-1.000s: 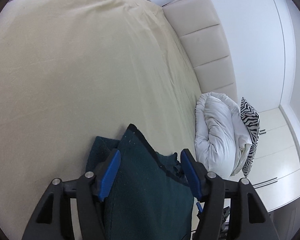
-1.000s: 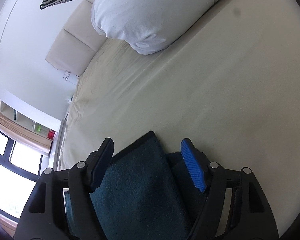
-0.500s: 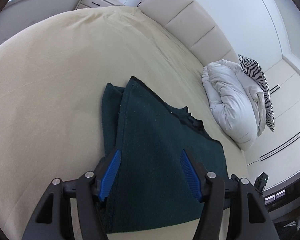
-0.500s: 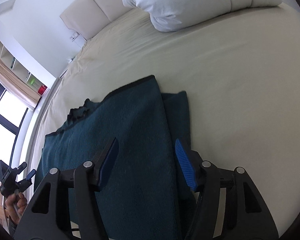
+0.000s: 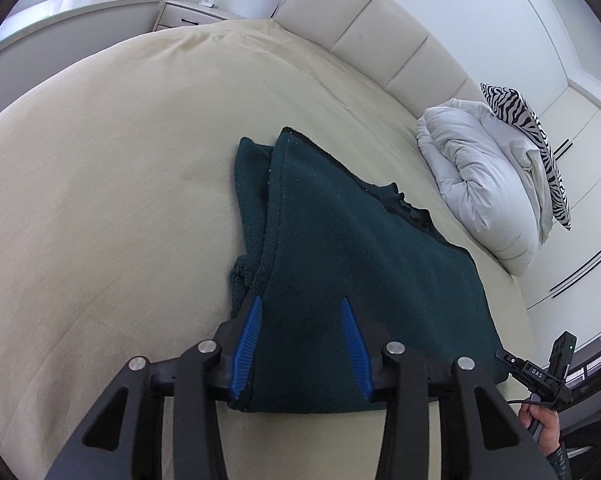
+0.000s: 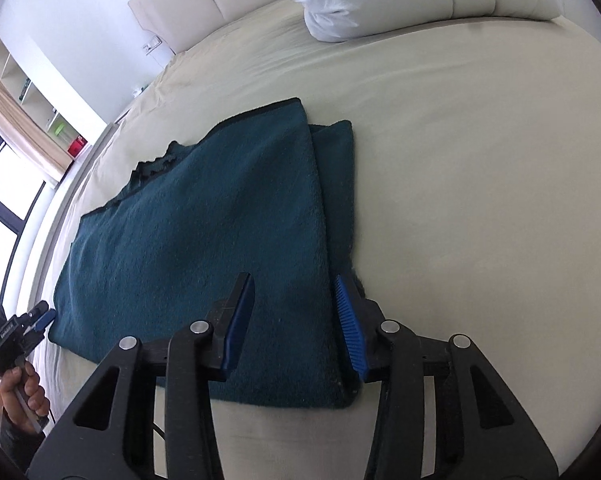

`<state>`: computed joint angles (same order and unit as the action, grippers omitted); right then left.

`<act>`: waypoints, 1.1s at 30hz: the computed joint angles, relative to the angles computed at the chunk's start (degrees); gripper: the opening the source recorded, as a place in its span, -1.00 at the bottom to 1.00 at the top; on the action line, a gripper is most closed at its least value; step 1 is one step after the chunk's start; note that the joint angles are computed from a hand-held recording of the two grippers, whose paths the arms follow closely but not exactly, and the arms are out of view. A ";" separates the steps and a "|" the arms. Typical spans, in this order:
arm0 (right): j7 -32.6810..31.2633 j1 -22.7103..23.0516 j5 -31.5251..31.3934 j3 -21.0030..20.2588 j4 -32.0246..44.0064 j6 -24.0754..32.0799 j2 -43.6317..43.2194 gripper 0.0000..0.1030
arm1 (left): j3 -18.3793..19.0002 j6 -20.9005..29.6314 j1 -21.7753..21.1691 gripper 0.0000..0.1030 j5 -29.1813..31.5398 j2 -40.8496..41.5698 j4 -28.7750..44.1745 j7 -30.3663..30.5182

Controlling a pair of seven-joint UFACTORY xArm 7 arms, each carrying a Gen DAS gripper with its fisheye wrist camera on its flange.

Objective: Fold small clothes

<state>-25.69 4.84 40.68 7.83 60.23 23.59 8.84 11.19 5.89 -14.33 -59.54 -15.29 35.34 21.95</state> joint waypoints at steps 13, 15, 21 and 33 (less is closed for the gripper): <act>-3.32 1.10 4.25 -0.68 -4.75 -2.65 -3.86 -0.88 | -1.96 -0.54 3.06 -0.76 11.41 0.05 -1.99 -9.75; -3.70 1.19 5.01 -0.88 -4.91 -2.73 -4.03 -0.89 | -1.79 -0.30 3.50 -0.87 13.39 0.21 -2.16 -11.76; -4.19 1.36 6.51 -1.33 -5.19 -2.50 -4.28 -0.90 | -1.05 0.12 3.60 -0.97 16.43 -0.49 -2.99 -13.92; -6.14 1.38 10.20 -2.13 -8.03 -2.97 -6.08 -0.90 | 0.19 -0.92 2.49 -0.99 23.52 -2.75 -5.76 -19.02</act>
<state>-31.83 6.21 50.88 5.69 52.20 20.62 2.77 11.37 4.97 -11.84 -36.02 -18.04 29.59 2.93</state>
